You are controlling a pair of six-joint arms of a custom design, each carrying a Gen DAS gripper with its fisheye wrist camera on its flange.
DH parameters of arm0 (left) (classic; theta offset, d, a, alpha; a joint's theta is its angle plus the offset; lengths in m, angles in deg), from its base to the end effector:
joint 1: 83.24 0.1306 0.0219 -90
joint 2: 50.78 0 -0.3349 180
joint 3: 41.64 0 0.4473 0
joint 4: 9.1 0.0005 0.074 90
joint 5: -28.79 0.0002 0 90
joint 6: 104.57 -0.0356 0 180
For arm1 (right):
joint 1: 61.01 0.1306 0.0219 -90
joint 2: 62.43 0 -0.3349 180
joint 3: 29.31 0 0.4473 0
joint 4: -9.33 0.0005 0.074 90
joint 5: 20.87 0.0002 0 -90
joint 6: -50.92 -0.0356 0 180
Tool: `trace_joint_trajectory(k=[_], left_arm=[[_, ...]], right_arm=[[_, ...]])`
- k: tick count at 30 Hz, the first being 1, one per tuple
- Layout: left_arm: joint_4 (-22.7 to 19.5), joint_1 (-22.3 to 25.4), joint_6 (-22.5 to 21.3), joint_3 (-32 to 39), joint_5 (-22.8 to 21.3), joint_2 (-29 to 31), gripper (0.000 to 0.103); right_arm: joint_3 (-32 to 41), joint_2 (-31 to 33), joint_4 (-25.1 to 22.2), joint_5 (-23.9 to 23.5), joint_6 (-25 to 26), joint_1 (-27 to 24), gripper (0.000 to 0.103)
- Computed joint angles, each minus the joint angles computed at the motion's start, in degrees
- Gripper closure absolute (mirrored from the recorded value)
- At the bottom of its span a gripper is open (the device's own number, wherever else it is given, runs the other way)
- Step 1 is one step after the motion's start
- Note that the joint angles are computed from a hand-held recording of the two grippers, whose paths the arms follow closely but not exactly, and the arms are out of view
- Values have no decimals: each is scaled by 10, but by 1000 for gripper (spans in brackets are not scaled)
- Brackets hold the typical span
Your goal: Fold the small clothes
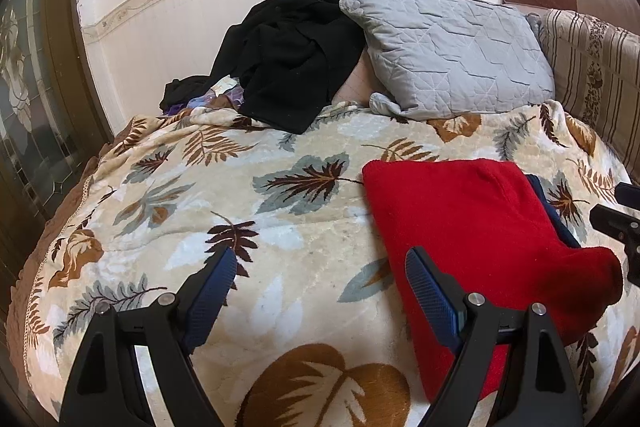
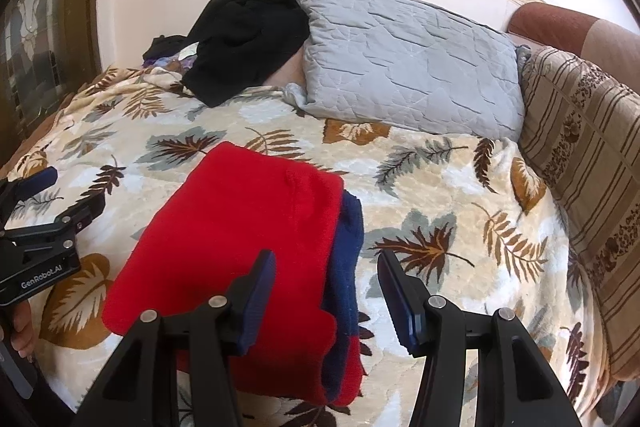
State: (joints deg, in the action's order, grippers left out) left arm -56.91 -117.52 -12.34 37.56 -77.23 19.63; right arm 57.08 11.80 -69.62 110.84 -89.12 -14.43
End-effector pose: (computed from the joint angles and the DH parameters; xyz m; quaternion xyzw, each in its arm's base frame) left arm 0.3652 -0.2376 0.4462 0.1891 0.8757 -0.0140 0.4441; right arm 0.2977 0.2794 0.4546 0.0992 0.9128 -0.0916 0.3854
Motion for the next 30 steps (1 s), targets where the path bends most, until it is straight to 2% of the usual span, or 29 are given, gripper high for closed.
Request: trace_joint_trajectory(k=[8, 10, 13, 16, 19, 20, 22, 26, 30], left_arm=[[1, -6, 1, 3, -4, 6, 16], [-1, -7, 0, 4, -4, 7, 16], [-3, -7, -1, 6, -6, 10, 16], [-13, -8, -3, 11, -10, 17, 16], [-53, -9, -15, 29, -1, 44, 16], [-72, -10, -18, 37, -1, 57, 16], [-110, -12, -19, 54, -4, 84, 16], [-102, 0, -7, 54, 14, 78, 16], [-94, 6, -6, 60, 29, 82, 16]], right_arm=[[-19, -23, 19, -10, -8, -6, 46], [-28, -31, 38, -30, 1, -9, 46], [-50, -47, 80, -86, 21, -19, 46], [-72, -56, 107, -186, 23, -46, 46], [-94, -55, 121, -268, 8, -69, 47], [-112, -64, 141, -307, -4, -83, 46], [-133, -83, 166, -336, -21, -95, 46], [-171, -129, 214, -382, -54, -125, 46], [-170, -143, 214, -383, -55, -162, 45]])
